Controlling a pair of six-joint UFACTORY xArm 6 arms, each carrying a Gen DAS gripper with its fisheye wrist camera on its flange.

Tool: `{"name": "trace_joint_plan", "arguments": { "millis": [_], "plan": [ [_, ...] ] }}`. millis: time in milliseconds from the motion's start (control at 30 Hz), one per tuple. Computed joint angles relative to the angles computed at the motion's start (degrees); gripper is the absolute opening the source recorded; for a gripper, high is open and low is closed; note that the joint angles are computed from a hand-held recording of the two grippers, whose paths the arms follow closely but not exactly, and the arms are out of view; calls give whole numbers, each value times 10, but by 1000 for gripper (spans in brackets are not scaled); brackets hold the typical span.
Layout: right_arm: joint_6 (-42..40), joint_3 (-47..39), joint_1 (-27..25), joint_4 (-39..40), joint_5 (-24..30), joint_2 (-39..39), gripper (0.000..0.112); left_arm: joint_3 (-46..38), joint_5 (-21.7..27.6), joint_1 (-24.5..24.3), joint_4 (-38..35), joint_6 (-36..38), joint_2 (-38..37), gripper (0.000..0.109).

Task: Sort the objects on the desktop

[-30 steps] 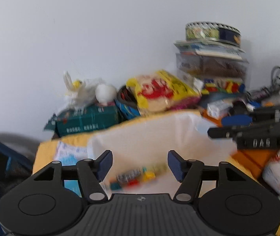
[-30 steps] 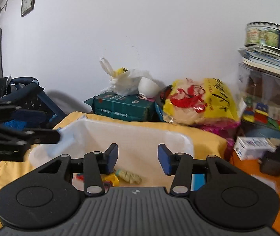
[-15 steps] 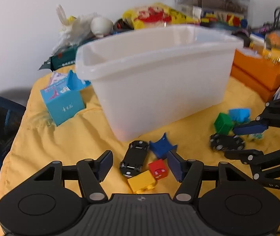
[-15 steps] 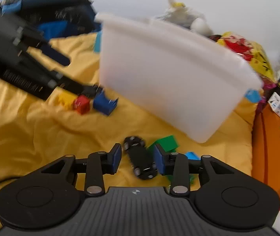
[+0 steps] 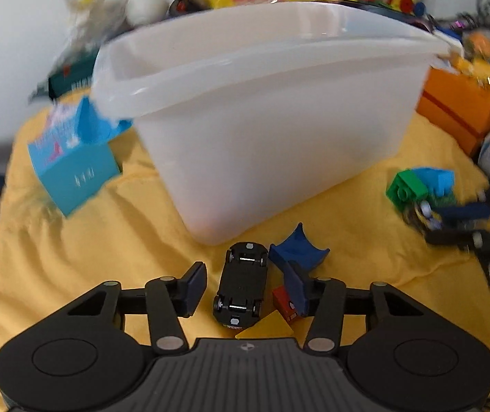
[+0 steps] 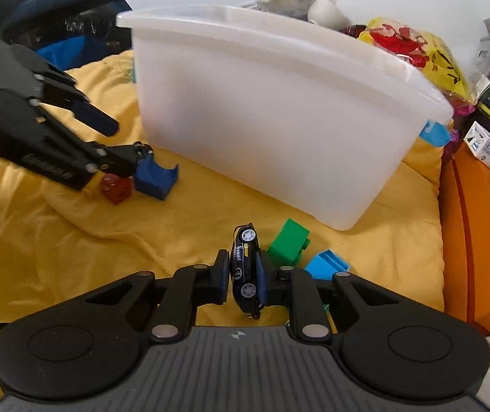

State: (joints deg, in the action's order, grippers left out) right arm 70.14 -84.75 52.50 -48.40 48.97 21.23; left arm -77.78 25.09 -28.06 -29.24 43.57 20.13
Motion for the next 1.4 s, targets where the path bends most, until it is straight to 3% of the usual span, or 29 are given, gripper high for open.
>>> {"name": "trace_joint_plan", "arguments": {
  "millis": [100, 233, 300, 333, 400, 500, 633, 833, 1000, 1100, 1200, 1267, 1333, 1400],
  "plan": [
    [-6, 0, 15, 7, 10, -2, 18, -51, 68, 18, 17, -37, 24, 51],
    [-7, 3, 28, 20, 5, -5, 18, -70, 79, 21, 76, -31, 38, 49],
    [1, 11, 34, 22, 1, -11, 18, -66, 86, 18, 71, -1, 37, 32],
    [5, 14, 36, 24, 0, -13, 19, -53, 77, 13, 73, 20, 31, 31],
    [12, 19, 38, 28, -2, -15, 19, -5, 13, -2, 82, 59, 10, 31],
    [15, 24, 37, 33, -4, -14, 19, 33, -41, -14, 87, 72, -7, 31],
    [22, 26, 38, 28, -1, -17, 19, 42, -6, -5, -38, 95, -47, 31],
    [76, 64, 34, 22, -23, -42, 19, 136, 64, -7, -244, 140, -153, 31],
    [129, 110, 31, 25, -56, -77, 19, 189, 145, -5, -309, 98, -165, 31],
    [178, 153, 20, 39, -116, -106, 19, 194, 182, 3, -325, 76, -149, 31],
    [254, 201, 1, 39, -200, -128, 19, 224, 141, -7, -315, 67, -169, 32],
    [314, 224, -16, 16, -256, -134, 19, 240, 87, -20, -281, 60, -189, 39],
    [360, 236, -27, -10, -293, -136, 19, 260, 17, -37, -244, 79, -205, 47],
    [373, 242, -30, -12, -291, -140, 24, 276, -35, -49, -205, 98, -216, 53]
  ]
}}
